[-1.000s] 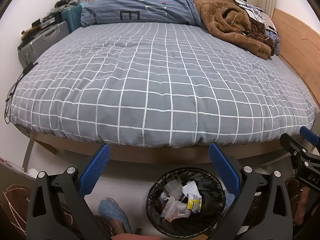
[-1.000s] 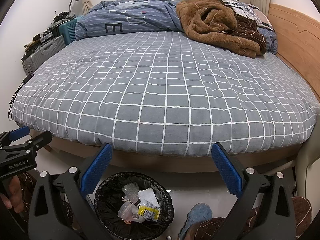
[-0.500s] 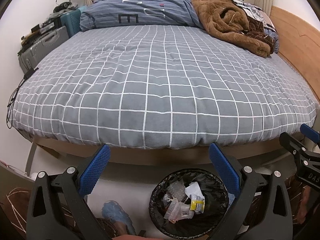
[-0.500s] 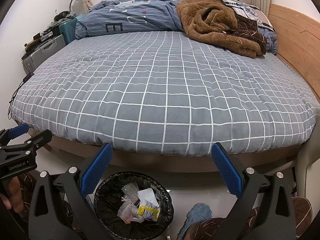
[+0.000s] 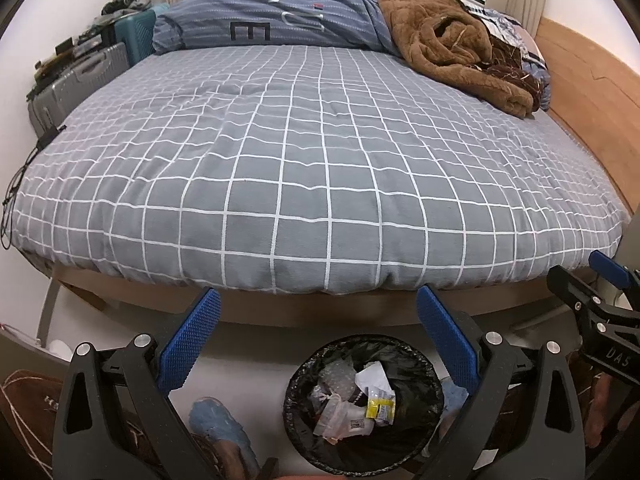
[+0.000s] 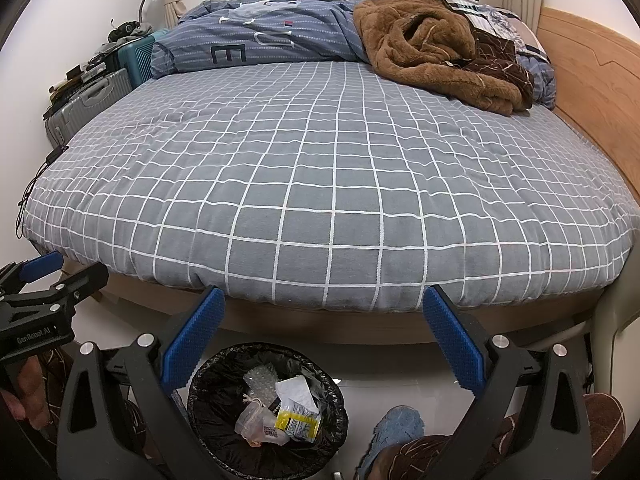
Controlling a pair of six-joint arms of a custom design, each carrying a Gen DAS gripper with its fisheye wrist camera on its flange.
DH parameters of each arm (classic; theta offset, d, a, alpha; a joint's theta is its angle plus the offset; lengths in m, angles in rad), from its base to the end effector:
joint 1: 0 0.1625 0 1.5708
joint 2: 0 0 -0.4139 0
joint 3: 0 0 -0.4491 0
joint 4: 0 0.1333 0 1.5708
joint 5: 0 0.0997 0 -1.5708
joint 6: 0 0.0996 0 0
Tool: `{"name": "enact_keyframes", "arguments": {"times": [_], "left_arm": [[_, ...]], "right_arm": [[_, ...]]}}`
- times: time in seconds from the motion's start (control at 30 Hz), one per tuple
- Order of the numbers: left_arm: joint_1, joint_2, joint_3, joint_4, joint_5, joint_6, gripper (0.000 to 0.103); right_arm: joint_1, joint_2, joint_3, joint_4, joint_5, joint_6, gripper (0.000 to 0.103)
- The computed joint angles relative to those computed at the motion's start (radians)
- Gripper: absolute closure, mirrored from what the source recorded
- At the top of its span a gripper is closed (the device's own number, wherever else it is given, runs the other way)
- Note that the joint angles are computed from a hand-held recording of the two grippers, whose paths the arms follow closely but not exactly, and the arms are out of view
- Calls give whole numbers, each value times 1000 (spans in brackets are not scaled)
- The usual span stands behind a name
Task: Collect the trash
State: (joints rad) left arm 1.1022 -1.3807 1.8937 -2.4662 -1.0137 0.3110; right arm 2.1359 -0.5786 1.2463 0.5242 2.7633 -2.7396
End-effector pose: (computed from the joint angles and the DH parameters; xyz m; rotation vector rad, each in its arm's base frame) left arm -0.1021 -0.6135 0.3073 0.8430 2.4254 -0.5524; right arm 0.3665 -0.5019 0.0397 -0.0984 -2.0556 0.9904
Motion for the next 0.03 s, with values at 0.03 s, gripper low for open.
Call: {"name": "enact_keyframes", "arguments": {"times": [0.03], "left_arm": [[-1,-1,2,-4,3,1,7]], "right_arm": [[-1,-1,1,0,0,0,8]]}}
